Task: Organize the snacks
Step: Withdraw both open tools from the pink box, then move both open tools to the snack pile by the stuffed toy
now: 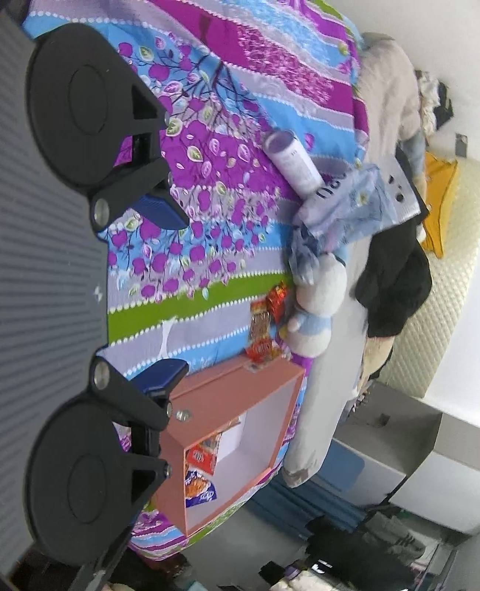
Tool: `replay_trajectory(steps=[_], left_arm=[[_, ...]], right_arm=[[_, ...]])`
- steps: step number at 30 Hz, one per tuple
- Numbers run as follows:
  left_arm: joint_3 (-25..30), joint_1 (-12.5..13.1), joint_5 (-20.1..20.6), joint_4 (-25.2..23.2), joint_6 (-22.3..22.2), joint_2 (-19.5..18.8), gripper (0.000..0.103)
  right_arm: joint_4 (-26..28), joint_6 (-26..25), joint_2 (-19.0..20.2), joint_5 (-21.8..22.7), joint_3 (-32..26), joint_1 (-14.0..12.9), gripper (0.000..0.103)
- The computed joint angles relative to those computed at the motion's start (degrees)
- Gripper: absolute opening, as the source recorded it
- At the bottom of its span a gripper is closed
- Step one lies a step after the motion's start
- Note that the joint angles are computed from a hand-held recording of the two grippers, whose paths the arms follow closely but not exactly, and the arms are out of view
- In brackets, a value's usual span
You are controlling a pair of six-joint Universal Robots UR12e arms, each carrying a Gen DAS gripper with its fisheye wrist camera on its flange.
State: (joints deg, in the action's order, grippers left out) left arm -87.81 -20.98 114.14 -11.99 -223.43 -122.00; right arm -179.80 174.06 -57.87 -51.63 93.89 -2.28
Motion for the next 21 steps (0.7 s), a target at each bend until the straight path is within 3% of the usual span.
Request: replay_trajectory(steps=[5, 11, 16, 19, 21], left_arm=[[-0.8, 2.1, -2.8, 1.8, -2.0, -0.9, 0.081], [1.5, 5.5, -7.5, 3.4, 0.0, -4.1, 0.081], [5.8, 7.9, -11.3, 4.1, 4.1, -8.3, 0.081], [10.0, 8.4, -8.2, 1.5, 8.2, -11.6, 0.079], [12.0, 9.3, -10.4, 1.7, 11.1, -13.2, 0.079]], right_arm=[[0.0, -0.8, 1.9, -1.2, -1.4, 1.5, 0.065], [1.4, 1.0, 6.2, -3.6, -6.5, 3.4, 0.065], [0.8, 3.1, 11.1, -6.5, -12.3, 4.7, 0.064], [2.0, 3.9, 13.6, -8.2, -15.6, 5.5, 0.064], [3.8, 4.5, 15.0, -9.1, -17.8, 5.9, 0.064]])
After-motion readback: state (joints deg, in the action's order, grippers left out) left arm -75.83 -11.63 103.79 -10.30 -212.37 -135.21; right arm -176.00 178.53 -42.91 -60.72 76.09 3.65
